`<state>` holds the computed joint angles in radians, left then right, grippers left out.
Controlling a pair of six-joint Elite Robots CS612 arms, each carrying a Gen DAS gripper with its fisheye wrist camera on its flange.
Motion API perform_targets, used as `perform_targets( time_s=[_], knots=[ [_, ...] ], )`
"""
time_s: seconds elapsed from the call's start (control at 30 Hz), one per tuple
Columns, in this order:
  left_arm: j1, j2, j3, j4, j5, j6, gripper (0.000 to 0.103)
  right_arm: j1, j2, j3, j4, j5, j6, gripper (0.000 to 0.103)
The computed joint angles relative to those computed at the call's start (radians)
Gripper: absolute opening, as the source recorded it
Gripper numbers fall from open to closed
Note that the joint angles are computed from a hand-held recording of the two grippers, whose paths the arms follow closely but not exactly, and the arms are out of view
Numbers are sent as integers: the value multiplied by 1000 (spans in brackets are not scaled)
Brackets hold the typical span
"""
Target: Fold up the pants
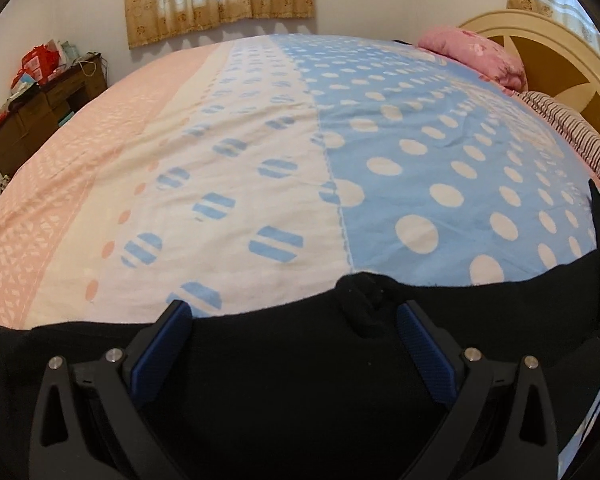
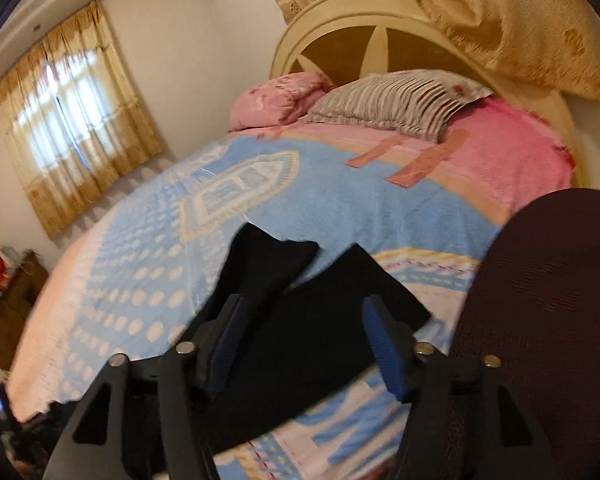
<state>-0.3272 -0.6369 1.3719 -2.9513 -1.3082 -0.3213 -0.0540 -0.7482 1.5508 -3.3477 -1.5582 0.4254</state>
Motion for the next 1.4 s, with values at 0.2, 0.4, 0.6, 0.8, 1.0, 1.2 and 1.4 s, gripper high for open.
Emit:
perform_targets(
  time_s=[0.2,0.4,0.6,0.8,1.0,1.2,1.4],
  knots=[
    [-4,-2,13,-22,17,-3,103,29,120,-286,305,130,-174,62],
    [-6,-1,7,-8,26,-5,103,60,260,-605,741,7,-161,61],
    [-7,0,6,-5,30,-5,103,43,221,-562,717,62,-212,2],
    [-7,0,5,-3,32,-4,103,-31,67,-237,318,287,-66,2],
    [-7,1,4,-2,32,-3,103,-90,-10,-15,210,296,-27,3],
    [-6,1,2,3,30,1,103,-108,-22,-3,391,211,-31,12],
    [-7,-1,6,1,32,3,103,-93,-23,-63,344,85,-197,21]
  ],
)
